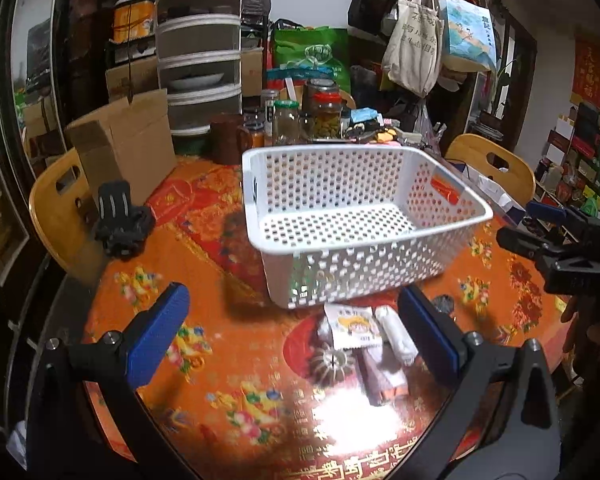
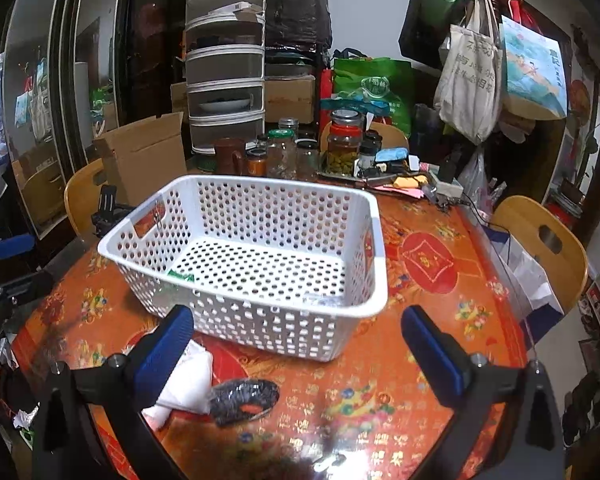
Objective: Organize soft objects
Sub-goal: 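Grasp the white ribbed cup with the left tool while the right tool grasps the black mesh item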
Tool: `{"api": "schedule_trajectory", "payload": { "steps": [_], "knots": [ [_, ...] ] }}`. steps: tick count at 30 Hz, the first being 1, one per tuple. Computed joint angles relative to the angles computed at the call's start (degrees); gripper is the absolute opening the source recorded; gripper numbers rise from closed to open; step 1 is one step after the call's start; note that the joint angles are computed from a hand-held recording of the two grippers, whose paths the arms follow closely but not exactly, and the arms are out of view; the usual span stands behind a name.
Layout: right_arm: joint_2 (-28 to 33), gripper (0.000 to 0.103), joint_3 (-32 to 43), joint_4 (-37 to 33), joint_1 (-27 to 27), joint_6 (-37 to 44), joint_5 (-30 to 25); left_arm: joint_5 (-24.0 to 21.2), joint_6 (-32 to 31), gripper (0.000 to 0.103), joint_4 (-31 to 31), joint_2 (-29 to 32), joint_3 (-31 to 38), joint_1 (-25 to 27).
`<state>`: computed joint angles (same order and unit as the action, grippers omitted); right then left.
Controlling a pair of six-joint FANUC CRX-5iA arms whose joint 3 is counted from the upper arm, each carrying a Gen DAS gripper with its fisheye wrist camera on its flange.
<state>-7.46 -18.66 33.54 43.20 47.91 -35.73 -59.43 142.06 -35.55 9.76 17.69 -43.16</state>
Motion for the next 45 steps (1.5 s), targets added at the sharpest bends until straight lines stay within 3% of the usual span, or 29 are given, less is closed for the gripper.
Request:
{"api": "schedule_trajectory", "payload": {
  "steps": [9,22,45],
  "knots": [
    [-2.0,0.103,-4.7,0.3,1.2,-3.2,1.3,4.0,2.2,0.103,1.8,0.4,-4.9,0.4],
    [0.4,0.103,-7.2,-2.6,1.6,-3.8,1.6,9.9,1.2,0.103,6.8,3.3,-8.8,3.1],
    [4.0,0.103,-5.3,-8.7,2.2,0.7,1.1,13.1,-3.8,0.103,11.2,6.5,-8.5,4.4]
  ]
}}
